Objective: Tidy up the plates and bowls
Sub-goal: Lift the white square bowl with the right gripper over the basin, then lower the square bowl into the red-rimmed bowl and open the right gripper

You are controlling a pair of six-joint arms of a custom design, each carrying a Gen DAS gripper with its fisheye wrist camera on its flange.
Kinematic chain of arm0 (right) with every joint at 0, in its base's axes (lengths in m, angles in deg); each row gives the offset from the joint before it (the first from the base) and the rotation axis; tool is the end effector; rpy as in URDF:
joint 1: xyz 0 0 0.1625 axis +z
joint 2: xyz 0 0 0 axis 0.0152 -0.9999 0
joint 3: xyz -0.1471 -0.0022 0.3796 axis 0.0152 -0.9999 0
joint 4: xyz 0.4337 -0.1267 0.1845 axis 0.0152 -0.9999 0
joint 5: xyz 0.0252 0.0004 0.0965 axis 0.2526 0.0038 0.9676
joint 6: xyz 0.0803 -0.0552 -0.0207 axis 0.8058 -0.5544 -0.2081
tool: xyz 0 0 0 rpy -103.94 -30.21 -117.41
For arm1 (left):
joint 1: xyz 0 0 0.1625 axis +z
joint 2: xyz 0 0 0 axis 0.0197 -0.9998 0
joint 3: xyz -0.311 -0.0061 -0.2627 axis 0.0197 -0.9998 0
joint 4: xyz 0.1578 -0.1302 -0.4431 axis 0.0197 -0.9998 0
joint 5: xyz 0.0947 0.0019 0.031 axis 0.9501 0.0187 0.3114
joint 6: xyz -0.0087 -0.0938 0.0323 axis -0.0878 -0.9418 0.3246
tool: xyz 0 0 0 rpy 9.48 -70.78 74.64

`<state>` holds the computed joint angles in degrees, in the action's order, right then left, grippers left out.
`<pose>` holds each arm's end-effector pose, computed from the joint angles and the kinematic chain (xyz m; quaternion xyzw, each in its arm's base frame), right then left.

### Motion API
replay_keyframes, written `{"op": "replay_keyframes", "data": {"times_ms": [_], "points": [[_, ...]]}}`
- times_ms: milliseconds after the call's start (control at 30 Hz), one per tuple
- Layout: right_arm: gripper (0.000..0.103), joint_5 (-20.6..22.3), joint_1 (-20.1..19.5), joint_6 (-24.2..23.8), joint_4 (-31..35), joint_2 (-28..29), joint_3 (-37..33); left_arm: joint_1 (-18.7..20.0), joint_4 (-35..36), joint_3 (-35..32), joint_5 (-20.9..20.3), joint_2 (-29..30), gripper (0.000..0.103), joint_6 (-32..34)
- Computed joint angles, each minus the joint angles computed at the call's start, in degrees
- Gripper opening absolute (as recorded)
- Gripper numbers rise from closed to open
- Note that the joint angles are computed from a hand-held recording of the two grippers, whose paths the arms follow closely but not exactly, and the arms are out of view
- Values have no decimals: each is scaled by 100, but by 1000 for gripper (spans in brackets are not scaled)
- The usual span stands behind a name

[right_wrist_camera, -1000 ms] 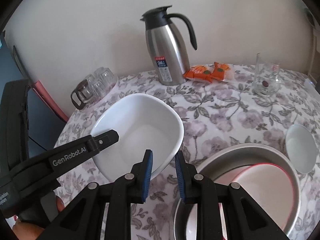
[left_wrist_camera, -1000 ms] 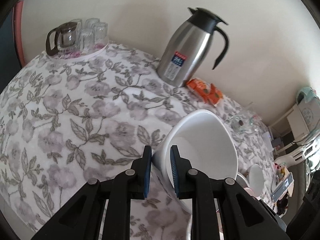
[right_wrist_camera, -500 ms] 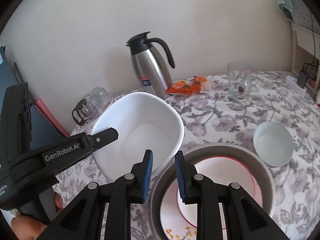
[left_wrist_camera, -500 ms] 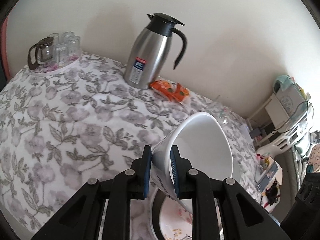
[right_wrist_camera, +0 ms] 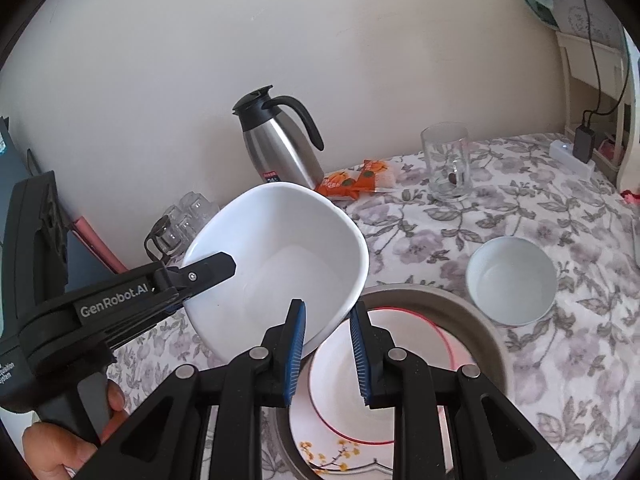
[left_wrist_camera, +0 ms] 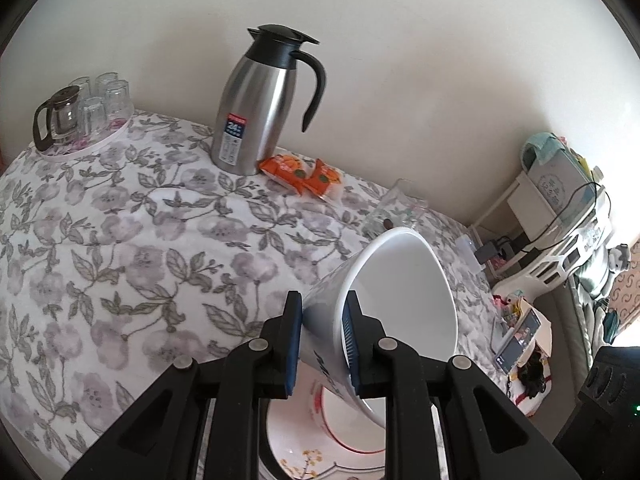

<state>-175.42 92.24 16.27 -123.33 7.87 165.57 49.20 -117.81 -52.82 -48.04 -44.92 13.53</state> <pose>0.1255 -0.7702 0.4156 -0.0476 -0.8656 0.4360 0.2417 -0.4997 -0.8697 0.0438 0.2290 0.9434 -0.2130 0.1105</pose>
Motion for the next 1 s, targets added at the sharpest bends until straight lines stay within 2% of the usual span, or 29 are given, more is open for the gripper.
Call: {"op": "replay_keyframes", "data": {"times_ms": [433, 633, 1000], "points": [[25, -92, -92, 238, 356, -464, 353, -101, 267, 214, -234, -70, 22, -49], [25, -135, -133, 390, 563, -589, 453, -141, 302, 402, -191, -135, 21, -30], [27, -275, -191, 662, 970, -565, 393, -120, 879, -7, -102, 134, 21, -167]]}}
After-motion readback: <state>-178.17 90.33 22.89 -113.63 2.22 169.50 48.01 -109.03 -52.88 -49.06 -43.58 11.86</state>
